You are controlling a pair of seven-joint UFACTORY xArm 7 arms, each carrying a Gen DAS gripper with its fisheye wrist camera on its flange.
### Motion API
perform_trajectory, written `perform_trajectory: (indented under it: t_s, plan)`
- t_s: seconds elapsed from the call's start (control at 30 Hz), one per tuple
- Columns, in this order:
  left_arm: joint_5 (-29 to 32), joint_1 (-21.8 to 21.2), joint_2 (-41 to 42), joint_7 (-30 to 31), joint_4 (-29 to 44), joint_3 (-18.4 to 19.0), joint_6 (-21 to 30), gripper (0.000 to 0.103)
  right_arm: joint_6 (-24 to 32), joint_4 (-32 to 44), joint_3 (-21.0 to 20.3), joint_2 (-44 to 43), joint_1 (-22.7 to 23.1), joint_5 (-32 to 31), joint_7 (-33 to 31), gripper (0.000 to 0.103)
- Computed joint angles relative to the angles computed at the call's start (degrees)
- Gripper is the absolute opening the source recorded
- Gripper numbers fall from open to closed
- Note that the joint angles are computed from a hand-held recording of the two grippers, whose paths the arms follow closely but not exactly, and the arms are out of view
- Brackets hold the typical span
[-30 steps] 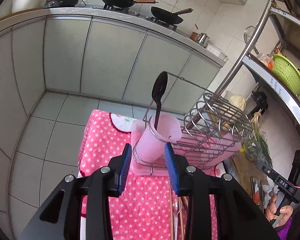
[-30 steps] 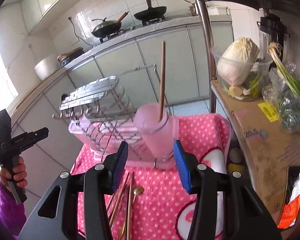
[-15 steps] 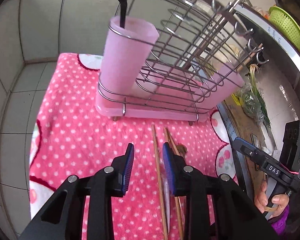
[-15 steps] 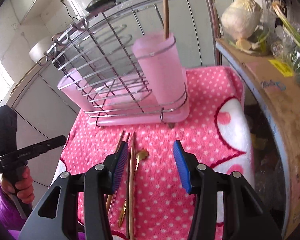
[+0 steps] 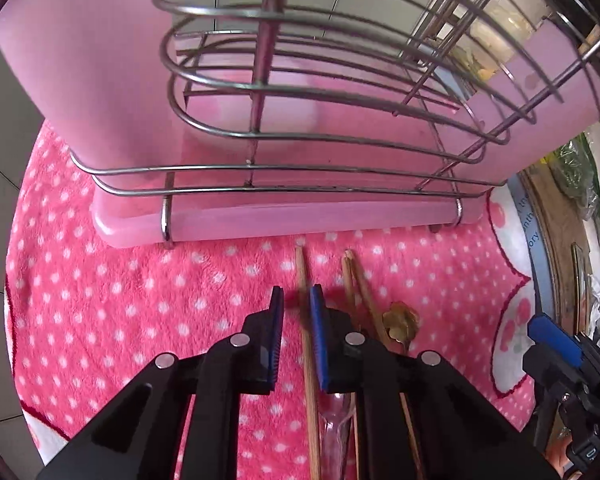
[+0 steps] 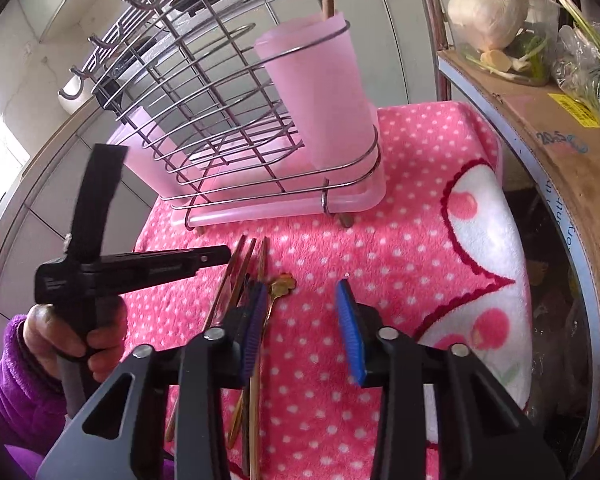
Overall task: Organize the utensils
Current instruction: 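Grasp a wooden chopstick with the left tool while the right tool grasps another chopstick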
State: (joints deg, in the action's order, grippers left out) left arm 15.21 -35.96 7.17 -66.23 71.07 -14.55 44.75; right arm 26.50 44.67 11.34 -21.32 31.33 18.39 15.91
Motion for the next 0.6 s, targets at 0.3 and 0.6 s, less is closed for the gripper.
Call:
perform_trajectory:
  t_s: [0.3,0.6]
  plan:
    - [1.82,-0.28,-1.94,-3.23,-2.39,0.54,-0.75,0.005,0.64,2.68,-0.6,3.77,1.43,2.57,-3.44,0.026]
    - [-0.44,4.03,-13.2,-3.98,-12.7,-1.71,-2.52,0.005,6.17,13.51,1.38,16.18,0.19,4.15,-5.48,0.016]
